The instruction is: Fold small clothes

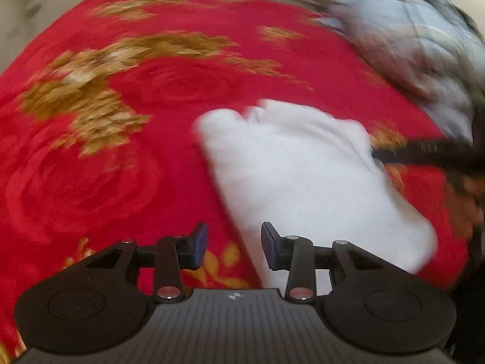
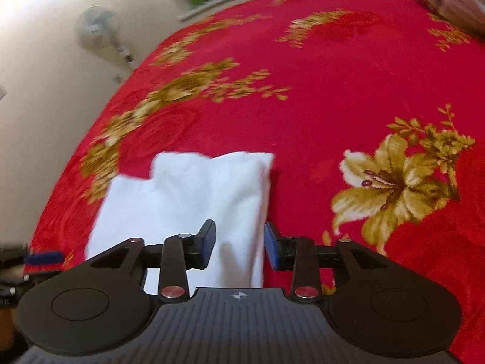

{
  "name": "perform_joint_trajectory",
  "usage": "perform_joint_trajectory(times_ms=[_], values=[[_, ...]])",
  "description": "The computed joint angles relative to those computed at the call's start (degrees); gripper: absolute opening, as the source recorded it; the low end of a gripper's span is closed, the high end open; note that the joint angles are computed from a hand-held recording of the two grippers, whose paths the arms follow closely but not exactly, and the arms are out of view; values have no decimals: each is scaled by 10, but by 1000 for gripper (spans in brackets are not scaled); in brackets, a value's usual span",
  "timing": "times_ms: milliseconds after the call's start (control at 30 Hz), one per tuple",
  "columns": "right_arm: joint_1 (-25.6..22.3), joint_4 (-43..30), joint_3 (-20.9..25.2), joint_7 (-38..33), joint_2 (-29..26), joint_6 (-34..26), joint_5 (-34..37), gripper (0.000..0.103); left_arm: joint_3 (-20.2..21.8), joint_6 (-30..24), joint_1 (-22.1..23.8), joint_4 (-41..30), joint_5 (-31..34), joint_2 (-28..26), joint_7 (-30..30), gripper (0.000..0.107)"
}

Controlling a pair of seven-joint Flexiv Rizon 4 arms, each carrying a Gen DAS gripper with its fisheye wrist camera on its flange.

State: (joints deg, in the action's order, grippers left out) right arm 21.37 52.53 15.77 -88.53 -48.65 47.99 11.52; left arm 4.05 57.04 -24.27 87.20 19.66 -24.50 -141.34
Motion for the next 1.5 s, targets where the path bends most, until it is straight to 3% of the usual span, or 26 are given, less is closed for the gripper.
perform_joint_trajectory(times_ms=[67,200,233,267,400,433,500,567,600,700,800,900,1000,1067,1133,1267,1367,1500], values=[[20,-25,-25,51,-21,0,-17,38,-1,76,10,11,-5,-4,-19,48],[30,-71,-22,86,-52,4,-21,33,-20,87,30,14,-59,-17,25,48],[32,-76,-22,86,-55,9,-23,14,-28,95,37,21,-78,-19,41,48],[36,-73,-26,93,-55,24,-26,3,-32,102,40,28,-91,-19,53,48],[42,-11,-36,108,-31,179,-17,2,-29,110,30,27,-112,-34,83,49],[54,3,-60,120,-28,203,-39,2,-33,115,34,27,-120,-40,97,50],[63,-6,-85,155,-39,149,-93,3,-24,75,23,8,-122,-54,116,55],[47,-48,-60,175,-61,42,-109,4,-15,52,19,2,-125,-60,114,68],[46,-46,-61,184,-60,33,-101,5,-19,55,24,7,-135,-58,114,68],[42,12,-61,161,-27,109,-114,20,-14,80,22,20,-139,-45,104,64],[-16,30,39,54,-1,108,-60,27,-36,132,36,44,-155,-35,135,64],[-61,34,101,-55,21,14,-9,31,-34,101,25,35,-160,-38,159,64],[-53,66,71,-106,47,-67,-31,32,-36,37,22,18,-166,-48,174,69],[-40,83,36,-96,56,-101,-45,37,-40,46,26,24,-174,-47,175,68],[-47,64,28,-72,51,-121,-8,40,-34,59,23,27,-170,-44,166,68],[-40,103,14,-90,73,-11,29,43,-27,94,23,33,-180,-51,134,68],[-38,72,18,-55,51,-2,54,55,-19,95,18,25,-180,-59,113,69],[-11,19,1,-6,7,-28,31,59,-13,91,15,16,-173,-65,101,70]])
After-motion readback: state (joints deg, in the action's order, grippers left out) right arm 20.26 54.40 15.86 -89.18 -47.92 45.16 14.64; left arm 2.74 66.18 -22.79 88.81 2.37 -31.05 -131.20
